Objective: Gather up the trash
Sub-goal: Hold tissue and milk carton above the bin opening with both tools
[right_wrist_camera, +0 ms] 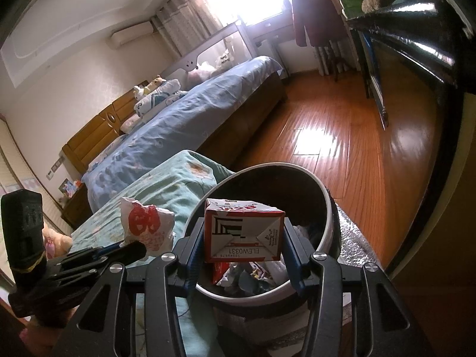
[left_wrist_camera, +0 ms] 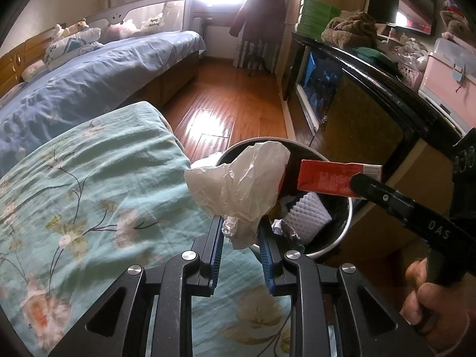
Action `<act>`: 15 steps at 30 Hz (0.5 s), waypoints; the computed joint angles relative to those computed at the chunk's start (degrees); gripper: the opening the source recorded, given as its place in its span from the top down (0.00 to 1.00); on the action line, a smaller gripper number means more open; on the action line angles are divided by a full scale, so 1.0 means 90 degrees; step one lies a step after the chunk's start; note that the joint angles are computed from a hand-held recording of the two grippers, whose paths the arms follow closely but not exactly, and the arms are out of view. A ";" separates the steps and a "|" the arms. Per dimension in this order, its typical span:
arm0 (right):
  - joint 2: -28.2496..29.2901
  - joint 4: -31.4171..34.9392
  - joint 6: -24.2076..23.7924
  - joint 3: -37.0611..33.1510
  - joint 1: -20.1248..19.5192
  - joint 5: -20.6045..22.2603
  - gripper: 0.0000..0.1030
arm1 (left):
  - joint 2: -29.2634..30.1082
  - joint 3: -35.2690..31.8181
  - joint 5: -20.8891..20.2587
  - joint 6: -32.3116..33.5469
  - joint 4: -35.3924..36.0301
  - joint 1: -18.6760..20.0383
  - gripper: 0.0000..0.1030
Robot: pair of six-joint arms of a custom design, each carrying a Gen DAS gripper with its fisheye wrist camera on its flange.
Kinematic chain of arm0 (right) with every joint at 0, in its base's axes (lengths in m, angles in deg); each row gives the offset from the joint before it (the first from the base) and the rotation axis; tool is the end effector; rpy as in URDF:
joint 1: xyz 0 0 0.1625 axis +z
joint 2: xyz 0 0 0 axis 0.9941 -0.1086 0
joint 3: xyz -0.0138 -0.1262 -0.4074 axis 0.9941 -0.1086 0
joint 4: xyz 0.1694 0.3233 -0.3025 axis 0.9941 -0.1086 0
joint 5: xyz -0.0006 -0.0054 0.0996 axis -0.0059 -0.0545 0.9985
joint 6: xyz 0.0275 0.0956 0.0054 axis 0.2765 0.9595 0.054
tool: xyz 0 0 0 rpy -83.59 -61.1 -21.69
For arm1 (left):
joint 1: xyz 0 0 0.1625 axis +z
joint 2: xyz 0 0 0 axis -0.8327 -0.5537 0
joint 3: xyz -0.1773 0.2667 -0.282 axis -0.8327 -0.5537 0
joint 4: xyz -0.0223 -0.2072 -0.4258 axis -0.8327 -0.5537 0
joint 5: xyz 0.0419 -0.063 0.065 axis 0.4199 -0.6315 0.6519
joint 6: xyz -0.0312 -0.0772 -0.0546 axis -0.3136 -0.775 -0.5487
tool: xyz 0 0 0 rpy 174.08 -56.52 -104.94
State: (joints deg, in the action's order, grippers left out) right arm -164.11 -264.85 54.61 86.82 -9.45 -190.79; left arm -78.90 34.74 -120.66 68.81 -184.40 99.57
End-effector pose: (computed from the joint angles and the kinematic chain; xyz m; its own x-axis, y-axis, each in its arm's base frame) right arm 0.0047 -0.3467 0.2508 -0.8180 0.5218 0.2419 -0.0055 0.4136 -0.9105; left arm -0.3512 -0.5494 -0.0758 -0.4959 0.8176 -0.2927 0.8638 0.4989 -0.0700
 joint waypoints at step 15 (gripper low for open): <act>-0.0065 0.0065 0.0010 -0.0027 0.0188 -0.0139 0.53 | -0.0013 -0.0021 -0.0009 0.0060 0.0010 0.0030 0.79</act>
State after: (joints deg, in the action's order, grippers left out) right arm -164.70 -264.26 54.69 86.58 -7.76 -192.04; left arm -79.02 34.55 -120.74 69.35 -184.31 99.84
